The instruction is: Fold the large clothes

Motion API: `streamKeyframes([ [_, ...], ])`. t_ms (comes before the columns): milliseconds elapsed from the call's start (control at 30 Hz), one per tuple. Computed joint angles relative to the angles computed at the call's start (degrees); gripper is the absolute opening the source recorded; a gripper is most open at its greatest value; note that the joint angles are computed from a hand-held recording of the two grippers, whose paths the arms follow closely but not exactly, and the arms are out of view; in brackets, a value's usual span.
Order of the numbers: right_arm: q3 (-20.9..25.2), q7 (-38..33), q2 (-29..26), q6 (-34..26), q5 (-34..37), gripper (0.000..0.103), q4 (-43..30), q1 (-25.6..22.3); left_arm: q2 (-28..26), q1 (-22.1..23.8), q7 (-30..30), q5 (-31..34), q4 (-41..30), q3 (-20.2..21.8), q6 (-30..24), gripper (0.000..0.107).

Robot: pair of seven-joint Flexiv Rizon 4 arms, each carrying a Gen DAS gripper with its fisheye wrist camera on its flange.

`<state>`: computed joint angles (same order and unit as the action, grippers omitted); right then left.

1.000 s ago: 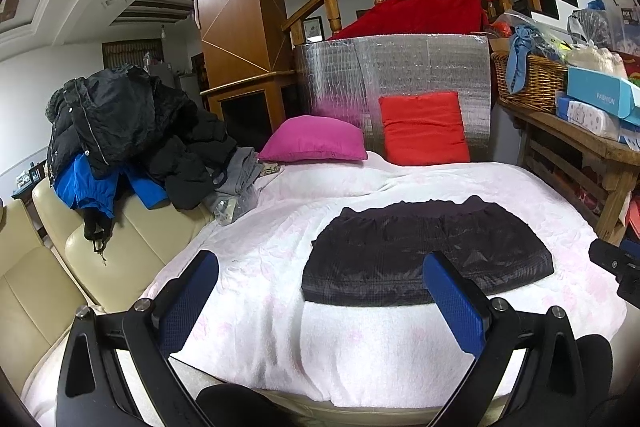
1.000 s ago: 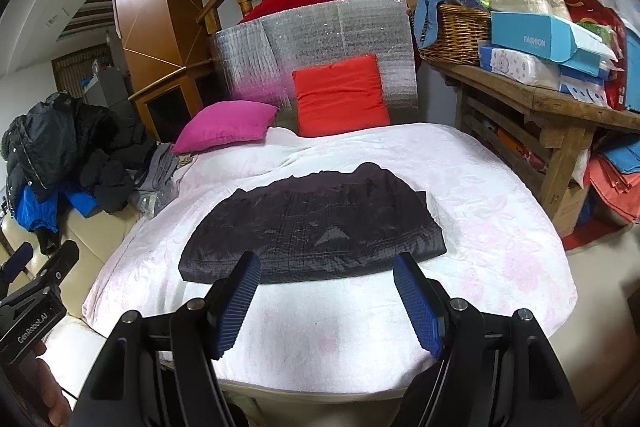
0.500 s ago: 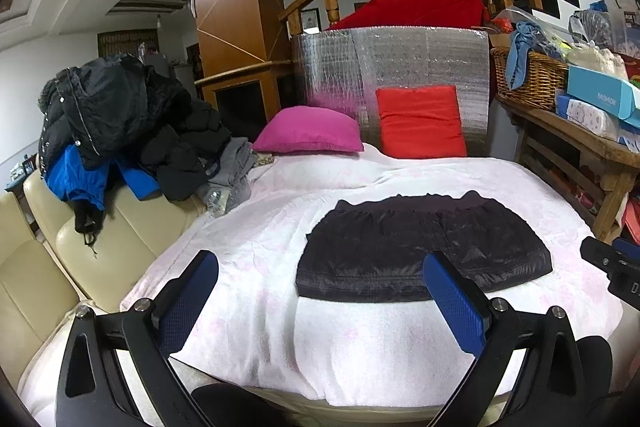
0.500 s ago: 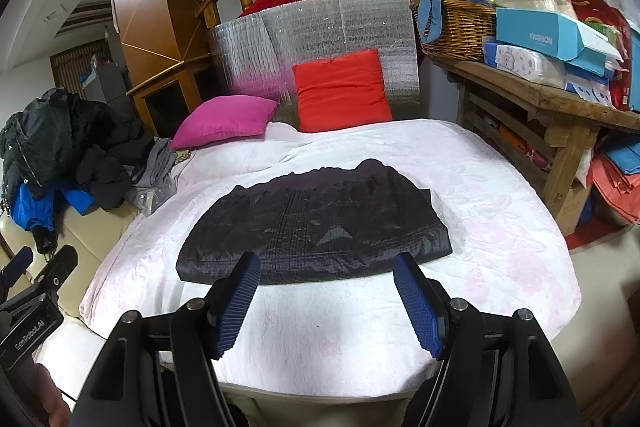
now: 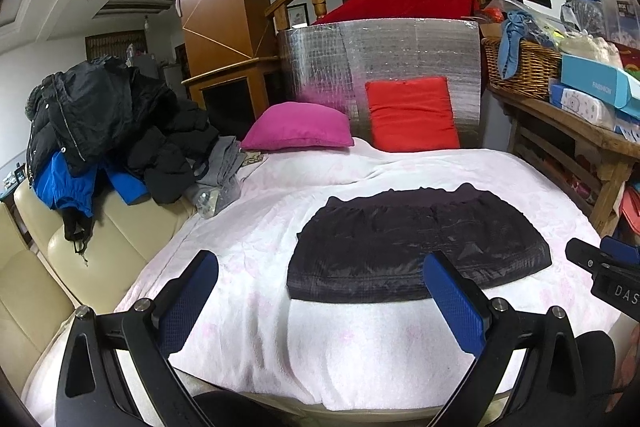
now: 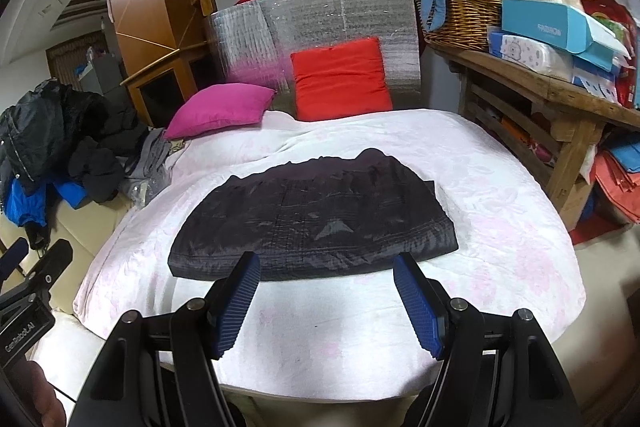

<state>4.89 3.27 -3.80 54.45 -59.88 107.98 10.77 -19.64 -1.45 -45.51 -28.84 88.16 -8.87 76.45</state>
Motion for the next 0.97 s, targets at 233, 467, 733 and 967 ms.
streamKeyframes([
  [233,0.1,-0.3,-0.5,-3.5,-0.4,0.073,-1.1,0.5,-0.6,0.1,-0.1,-0.5,-0.9,-0.1,-1.2,0.102],
  [467,-0.1,-1.3,-2.0,-6.8,-0.9,0.073,-3.0,1.8,-2.0,-0.4,-2.3,1.2,-2.8,0.9,-2.9,0.102],
  [733,-0.6,-2.5,-3.5,-9.9,-1.5,0.073,-4.7,3.1,-3.3,-0.5,-4.2,3.1,-4.5,1.2,-4.9,0.102],
  [967,-1.2,-3.7,-4.6,-10.5,-0.6,0.073,-5.8,3.4,-5.0,0.7,-2.0,-0.2,-6.9,-0.8,-8.8,0.102],
])
